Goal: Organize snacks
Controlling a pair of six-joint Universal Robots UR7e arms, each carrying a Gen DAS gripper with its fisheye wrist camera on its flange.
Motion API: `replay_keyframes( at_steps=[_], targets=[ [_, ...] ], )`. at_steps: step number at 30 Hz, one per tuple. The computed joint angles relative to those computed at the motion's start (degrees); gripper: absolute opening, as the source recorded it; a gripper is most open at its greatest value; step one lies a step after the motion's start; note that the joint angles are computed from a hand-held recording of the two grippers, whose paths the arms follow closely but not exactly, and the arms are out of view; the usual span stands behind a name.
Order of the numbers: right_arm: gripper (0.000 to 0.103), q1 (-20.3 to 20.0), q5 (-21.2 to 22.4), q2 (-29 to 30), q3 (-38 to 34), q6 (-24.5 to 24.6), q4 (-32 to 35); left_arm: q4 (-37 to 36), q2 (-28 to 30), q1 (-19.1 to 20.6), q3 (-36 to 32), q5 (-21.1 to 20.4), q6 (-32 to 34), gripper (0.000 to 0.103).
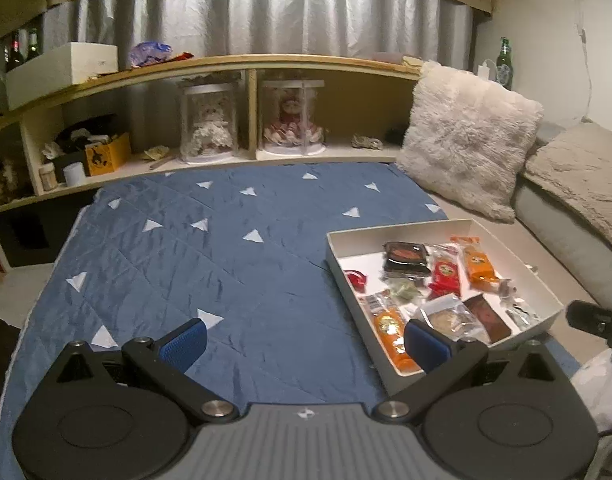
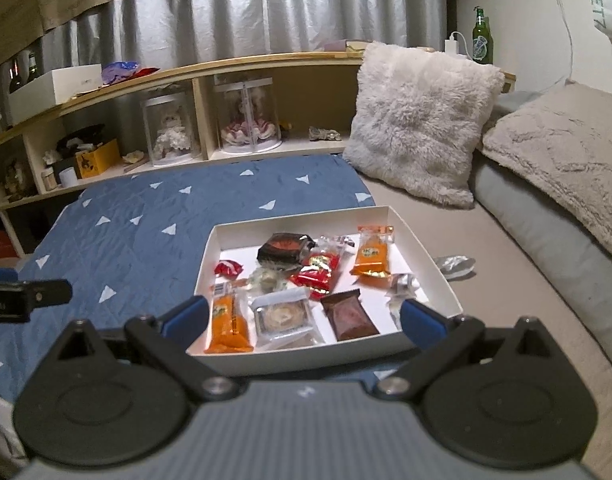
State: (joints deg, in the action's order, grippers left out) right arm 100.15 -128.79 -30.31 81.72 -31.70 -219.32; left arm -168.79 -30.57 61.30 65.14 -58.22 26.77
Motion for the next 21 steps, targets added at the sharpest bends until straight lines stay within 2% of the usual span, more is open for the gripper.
replay_keyframes(
  at_steps=[3, 8, 21],
  targets=[
    [0.102, -0.13, 0.43, 0.42, -0.18, -0.66, -0.7, -2.26, 0.61, 0.15, 0.09, 0.85, 0.86, 0.103],
    [0.102, -0.06, 0.33, 1.64, -1.05, -3.28, -2.47, -2.16, 0.39, 0.55, 0.4, -0.03, 0.31, 0.103],
    [0.102, -0.46, 0.45, 1.25, -1.04, -2.59, -1.27, -2.55, 0.2, 0.59, 0.9, -0.49, 0.24, 0.103]
  ],
)
